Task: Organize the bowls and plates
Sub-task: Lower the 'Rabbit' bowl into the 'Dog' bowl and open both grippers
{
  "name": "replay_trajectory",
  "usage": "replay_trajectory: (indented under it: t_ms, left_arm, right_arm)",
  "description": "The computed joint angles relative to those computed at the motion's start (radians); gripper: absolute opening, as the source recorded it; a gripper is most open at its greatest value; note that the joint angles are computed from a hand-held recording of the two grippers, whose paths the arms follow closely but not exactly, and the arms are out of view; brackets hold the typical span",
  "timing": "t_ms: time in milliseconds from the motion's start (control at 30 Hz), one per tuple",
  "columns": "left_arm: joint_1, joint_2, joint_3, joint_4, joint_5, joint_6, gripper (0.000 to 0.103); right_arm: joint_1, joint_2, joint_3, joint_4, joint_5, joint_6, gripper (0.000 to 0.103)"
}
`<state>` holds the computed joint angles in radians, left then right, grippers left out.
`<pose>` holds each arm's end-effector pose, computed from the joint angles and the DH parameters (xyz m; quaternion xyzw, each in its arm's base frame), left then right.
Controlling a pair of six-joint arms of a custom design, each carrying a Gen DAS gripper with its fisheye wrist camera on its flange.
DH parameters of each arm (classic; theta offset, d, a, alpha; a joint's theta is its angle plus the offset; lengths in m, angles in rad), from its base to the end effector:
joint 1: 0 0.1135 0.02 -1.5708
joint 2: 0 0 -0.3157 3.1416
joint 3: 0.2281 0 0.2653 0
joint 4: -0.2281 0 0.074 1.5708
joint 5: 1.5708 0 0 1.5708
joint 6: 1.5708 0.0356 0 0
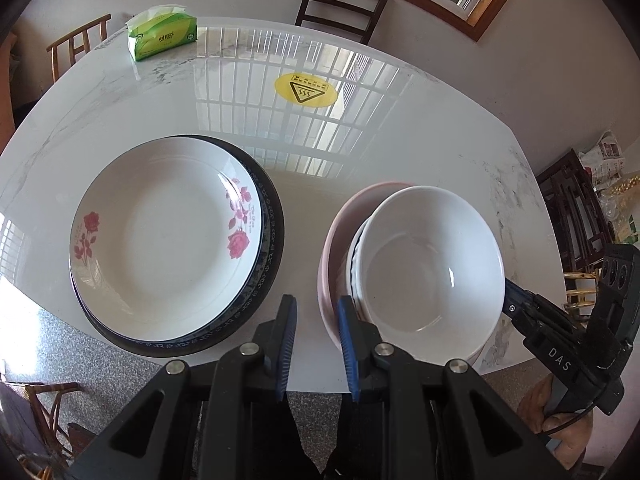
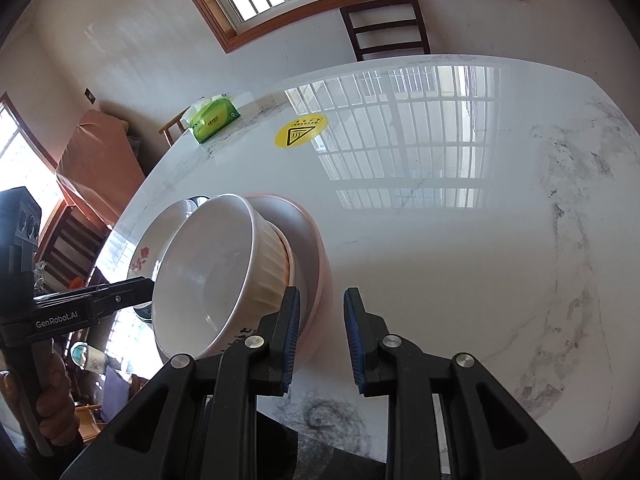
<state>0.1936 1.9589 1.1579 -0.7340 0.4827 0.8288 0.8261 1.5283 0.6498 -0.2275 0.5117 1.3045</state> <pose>0.3625 0.0542 0.1564 0.3073 0.9210 -0.1999 0.1321 0.1923 0.1829 0.1744 0.2797 0.9008 0.0757 0.3234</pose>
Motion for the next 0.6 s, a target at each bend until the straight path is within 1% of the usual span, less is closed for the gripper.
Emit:
replay_trajectory:
  t_ms: [67,200,267,333,400,467,500,533,600]
  left_arm:
    - [-0.007,0.013,0.007,-0.006,-0.008,-0.001,0.022]
    - [-0.019,0.002,-0.014,0.026,-0.025,-0.012,0.022]
    - [-0.031,-0.015,-0.041,0.068,-0.042,-0.020,0.023]
    - [-0.045,-0.048,-0.089,0.153,-0.076,-0.037,0.034]
    - [-0.050,-0.070,-0.121,0.211,-0.099,-0.049,0.041]
    - [-0.045,-0.067,-0.122,0.218,-0.089,-0.050,0.041]
    - [-0.042,-0.064,-0.123,0.221,-0.086,-0.057,0.043]
    - [-0.040,-0.062,-0.123,0.229,-0.087,-0.068,0.048]
    - [-0.037,-0.064,-0.131,0.251,-0.089,-0.074,0.052]
  right_arm:
    - [0.000,0.004,0.002,-0.003,-0.004,0.000,0.023]
    - [0.006,0.010,0.013,-0.019,-0.013,0.000,0.023]
    - [-0.003,0.008,0.012,-0.022,-0.027,-0.007,0.023]
    - [-0.008,0.009,0.011,-0.026,-0.031,-0.004,0.026]
    - [-0.021,0.013,0.013,-0.024,-0.042,-0.012,0.026]
    - [-0.031,0.013,0.018,-0.034,-0.050,-0.013,0.027]
    - [-0.037,0.015,0.023,-0.042,-0.056,-0.017,0.028]
    - [-0.043,0.018,0.029,-0.051,-0.063,-0.021,0.029]
    - [-0.051,0.023,0.040,-0.073,-0.076,-0.024,0.030]
